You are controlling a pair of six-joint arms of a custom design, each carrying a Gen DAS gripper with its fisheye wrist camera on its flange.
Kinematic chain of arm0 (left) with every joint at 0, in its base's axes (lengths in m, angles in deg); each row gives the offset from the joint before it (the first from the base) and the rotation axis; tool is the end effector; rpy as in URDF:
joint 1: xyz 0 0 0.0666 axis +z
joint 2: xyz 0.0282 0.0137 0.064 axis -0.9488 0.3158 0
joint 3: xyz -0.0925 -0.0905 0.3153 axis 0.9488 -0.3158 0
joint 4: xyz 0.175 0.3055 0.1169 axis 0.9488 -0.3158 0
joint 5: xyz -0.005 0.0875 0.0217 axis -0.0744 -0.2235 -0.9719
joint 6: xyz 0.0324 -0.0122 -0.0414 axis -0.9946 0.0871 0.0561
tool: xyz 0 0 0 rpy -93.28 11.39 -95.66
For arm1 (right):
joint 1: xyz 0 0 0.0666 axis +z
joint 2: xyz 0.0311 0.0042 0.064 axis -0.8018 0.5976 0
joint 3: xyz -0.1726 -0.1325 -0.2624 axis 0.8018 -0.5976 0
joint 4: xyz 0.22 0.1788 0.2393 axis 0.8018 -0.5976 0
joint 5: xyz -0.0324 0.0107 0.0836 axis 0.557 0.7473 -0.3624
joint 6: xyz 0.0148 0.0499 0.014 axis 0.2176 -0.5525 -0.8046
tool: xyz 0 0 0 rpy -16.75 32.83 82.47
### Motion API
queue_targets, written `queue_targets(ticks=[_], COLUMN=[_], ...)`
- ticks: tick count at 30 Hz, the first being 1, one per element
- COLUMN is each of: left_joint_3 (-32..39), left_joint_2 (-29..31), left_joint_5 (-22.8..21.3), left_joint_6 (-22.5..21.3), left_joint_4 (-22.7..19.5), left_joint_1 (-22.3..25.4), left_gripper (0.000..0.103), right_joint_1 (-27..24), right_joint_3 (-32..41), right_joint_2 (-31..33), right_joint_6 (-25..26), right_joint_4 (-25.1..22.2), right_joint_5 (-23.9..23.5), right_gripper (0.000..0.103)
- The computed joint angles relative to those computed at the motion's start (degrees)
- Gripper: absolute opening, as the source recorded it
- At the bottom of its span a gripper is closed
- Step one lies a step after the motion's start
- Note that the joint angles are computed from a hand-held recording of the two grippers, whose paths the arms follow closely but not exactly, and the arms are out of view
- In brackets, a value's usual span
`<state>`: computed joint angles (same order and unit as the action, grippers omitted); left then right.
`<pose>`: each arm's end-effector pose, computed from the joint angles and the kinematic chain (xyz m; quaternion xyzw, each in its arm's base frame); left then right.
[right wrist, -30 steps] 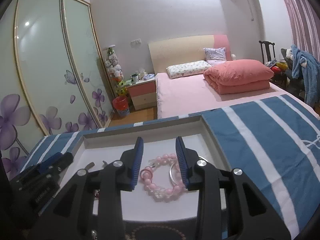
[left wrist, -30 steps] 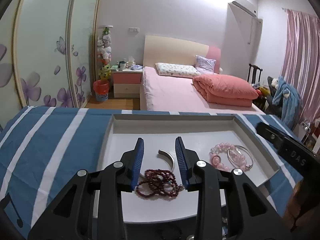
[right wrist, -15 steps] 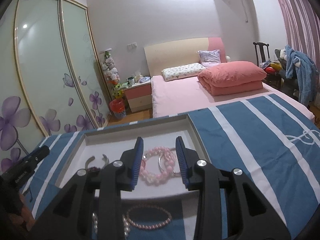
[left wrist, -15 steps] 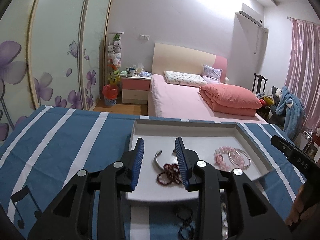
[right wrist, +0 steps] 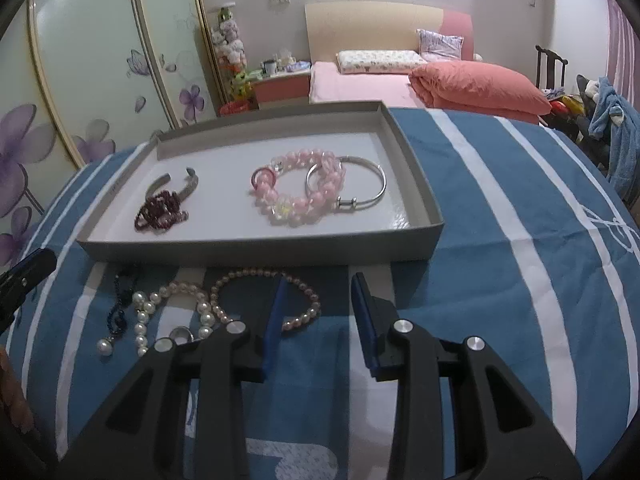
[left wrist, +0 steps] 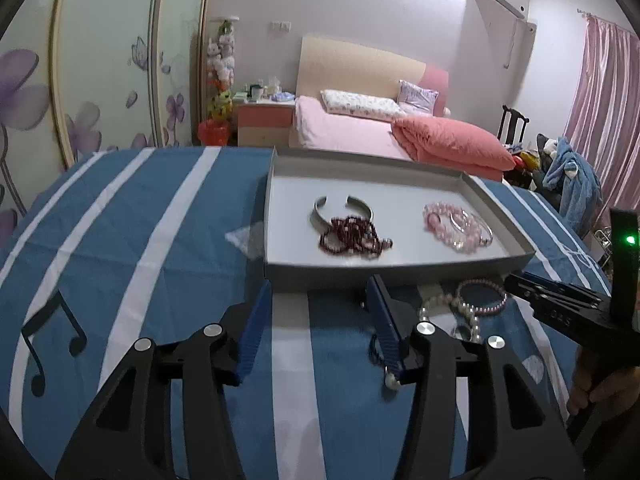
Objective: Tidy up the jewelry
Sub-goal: 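Lower the left tool to the black bead necklace and close on it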
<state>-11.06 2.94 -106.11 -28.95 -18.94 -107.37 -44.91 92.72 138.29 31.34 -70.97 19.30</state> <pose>0.3007 -0.1954 0.4049 -0.1002 0.8971 -0.0170 0.4300 0.4344 0.0705 0.3563 -0.1267 0.9206 0.1062 0.3538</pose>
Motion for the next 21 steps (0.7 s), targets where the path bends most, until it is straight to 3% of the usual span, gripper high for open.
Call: queue_targets(ticks=[5, 7, 8, 10, 15, 21], left_joint_3=[-0.69, -0.84, -0.77, -0.42, 1.22, 4.8], left_joint_2=[-0.19, -0.09, 0.13, 0.72, 3.29, 8.29], left_joint_5=[0.14, 0.38, 0.65, 1.31, 4.62, 6.77], left_joint_6=[0.57, 0.72, 0.74, 0.87, 0.97, 0.75], left_joint_4=[-0.55, -0.49, -0.44, -0.5, -1.24, -2.69], left_joint_1=[-0.67, -1.04, -1.15, -1.34, -1.41, -1.52], left_gripper=[0.053, 0.053, 0.053, 0.053, 0.053, 0.053], right_joint_1=[1.34, 1.98, 1.89, 1.88, -0.31, -0.87], right_joint_3=[1.13, 1.34, 1.11, 0.61, 0.73, 0.99], right_joint_2=[1.66, 2.19, 1.84, 1.41, 1.62, 1.76], right_joint_6=[1.08, 2.38, 2.63, 3.44, 0.73, 1.49], right_joint_4=[-1.19, -2.49, -2.24, -2.12, -1.98, -2.23], right_joint_5=[2.7, 4.27, 4.16, 5.29, 6.1, 5.54], right_gripper=[0.032, 0.025, 0.015, 0.01, 0.009, 0.009])
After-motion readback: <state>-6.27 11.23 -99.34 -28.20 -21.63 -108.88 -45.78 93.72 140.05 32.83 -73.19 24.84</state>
